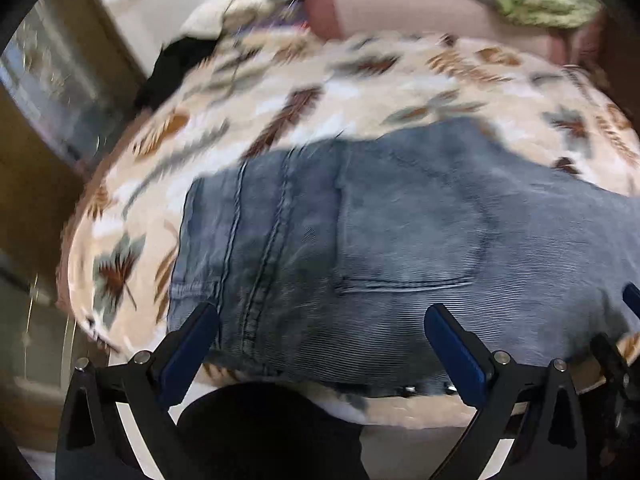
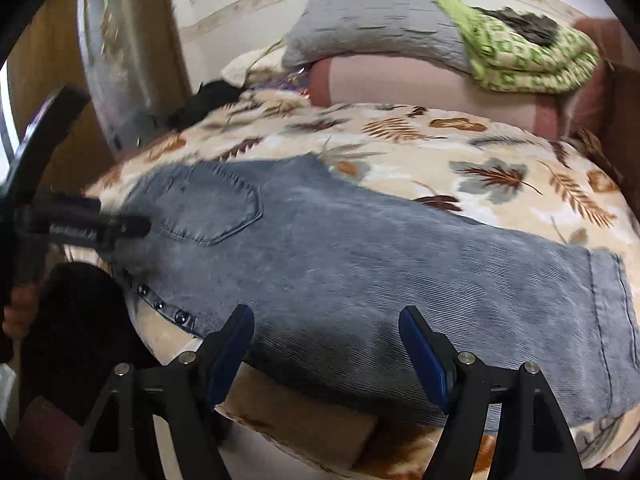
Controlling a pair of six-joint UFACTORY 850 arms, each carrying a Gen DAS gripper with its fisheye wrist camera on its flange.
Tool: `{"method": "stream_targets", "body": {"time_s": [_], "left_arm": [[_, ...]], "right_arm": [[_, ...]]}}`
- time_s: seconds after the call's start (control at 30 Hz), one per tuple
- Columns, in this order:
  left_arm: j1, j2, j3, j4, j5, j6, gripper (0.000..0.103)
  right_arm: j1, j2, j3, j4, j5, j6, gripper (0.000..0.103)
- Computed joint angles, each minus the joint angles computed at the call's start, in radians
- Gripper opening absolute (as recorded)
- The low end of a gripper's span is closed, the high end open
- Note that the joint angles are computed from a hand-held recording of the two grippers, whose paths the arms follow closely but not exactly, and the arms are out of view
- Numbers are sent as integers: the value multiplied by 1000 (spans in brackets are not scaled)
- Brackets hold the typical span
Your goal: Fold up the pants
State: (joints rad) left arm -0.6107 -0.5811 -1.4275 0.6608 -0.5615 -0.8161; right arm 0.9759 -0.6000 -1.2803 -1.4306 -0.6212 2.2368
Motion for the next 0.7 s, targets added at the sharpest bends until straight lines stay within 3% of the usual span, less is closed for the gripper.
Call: {"method": "stream_targets", "body": {"time_s": [0.07,0.17,0.23,0.47,0.7], "left_arm": [[23,-25,-27,-139,17,106,103],[36,-70,-63,-252,-34,203,103],[47,-75,-46,-309,-28,250,103],[58,-44,17,-352,17,285,103],[73,-15,81,-400,57,340,103]], "right_arm": [[-6,-13,-18,9,3,-7,78],[-11,-31,-46,39,-6,-20,78],[-17,-45,-66,83,4,-58,78],[-41,-94,-128,233,67,-246,78],[-28,-126,-173,355,43,-452,79]]}}
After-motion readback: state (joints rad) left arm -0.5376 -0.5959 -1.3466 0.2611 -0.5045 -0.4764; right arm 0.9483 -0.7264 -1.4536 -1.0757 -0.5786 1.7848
